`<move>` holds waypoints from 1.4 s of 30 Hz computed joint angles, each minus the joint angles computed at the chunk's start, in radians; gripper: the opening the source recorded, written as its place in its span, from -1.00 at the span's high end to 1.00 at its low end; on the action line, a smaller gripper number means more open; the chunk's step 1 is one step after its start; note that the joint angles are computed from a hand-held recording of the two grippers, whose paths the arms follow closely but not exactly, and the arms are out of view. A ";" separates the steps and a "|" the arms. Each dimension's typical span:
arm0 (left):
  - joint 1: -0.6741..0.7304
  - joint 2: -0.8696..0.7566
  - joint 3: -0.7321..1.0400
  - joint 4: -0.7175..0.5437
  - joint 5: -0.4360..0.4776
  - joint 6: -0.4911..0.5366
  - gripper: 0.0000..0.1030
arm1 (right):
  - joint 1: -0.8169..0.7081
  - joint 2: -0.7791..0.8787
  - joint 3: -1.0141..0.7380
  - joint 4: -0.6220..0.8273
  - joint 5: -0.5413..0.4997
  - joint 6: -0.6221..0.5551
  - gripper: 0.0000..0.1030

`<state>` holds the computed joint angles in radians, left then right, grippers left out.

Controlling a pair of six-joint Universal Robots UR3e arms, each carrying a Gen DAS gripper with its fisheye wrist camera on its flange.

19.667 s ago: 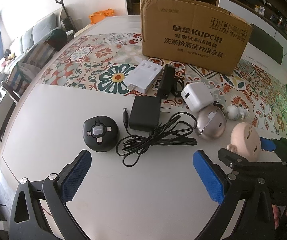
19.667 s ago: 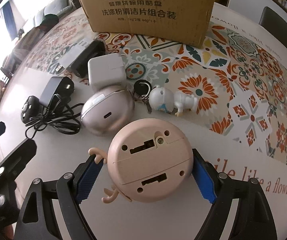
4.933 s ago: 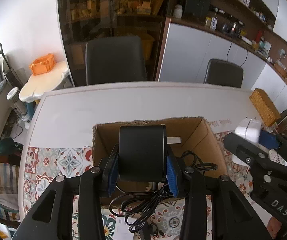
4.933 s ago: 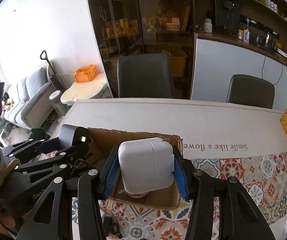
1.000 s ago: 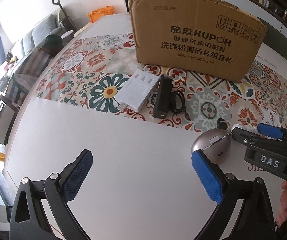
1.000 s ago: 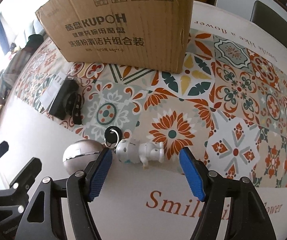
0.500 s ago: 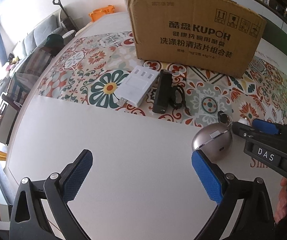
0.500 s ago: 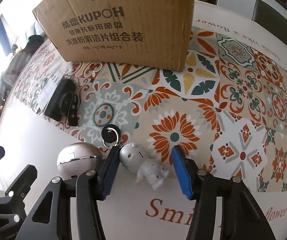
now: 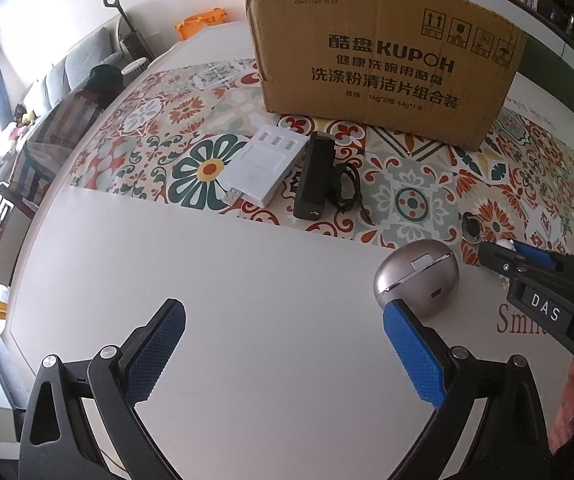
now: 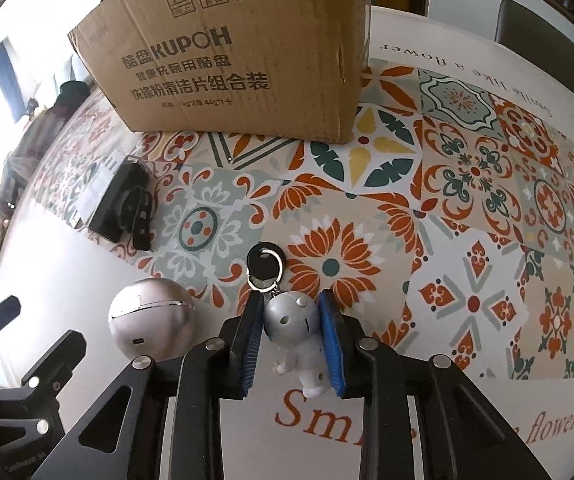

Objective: Organize rigid objects
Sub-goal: 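Close the right gripper on the white robot figurine and lift it, then grasp the silver egg-shaped device with the left gripper while the right gripper holds the figurine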

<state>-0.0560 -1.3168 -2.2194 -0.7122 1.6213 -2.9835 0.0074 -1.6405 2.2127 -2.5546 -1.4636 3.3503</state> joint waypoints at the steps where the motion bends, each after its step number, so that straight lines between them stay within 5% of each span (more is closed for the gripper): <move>1: 0.002 0.001 0.000 0.000 -0.003 -0.001 -0.96 | -0.003 -0.003 0.006 -0.004 0.005 0.004 0.45; 21: 0.018 0.063 -0.156 0.212 -0.246 0.189 -0.95 | -0.063 -0.343 0.078 0.205 0.009 -0.029 0.45; 28: 0.012 -0.046 -0.189 0.323 -0.287 0.245 -0.58 | -0.027 -0.424 0.092 0.255 -0.047 0.018 0.45; 35: 0.026 -0.063 -0.234 0.411 -0.360 0.294 -0.55 | -0.025 -0.437 0.145 0.227 -0.048 0.069 0.45; 42: 0.006 -0.139 -0.224 0.472 -0.379 0.311 -0.26 | -0.002 -0.428 0.166 0.187 -0.086 0.100 0.45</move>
<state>-0.0503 -1.4555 -2.4434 -0.2404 1.2425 -2.6723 0.0051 -2.0681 2.3790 -2.3676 -1.5498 3.4506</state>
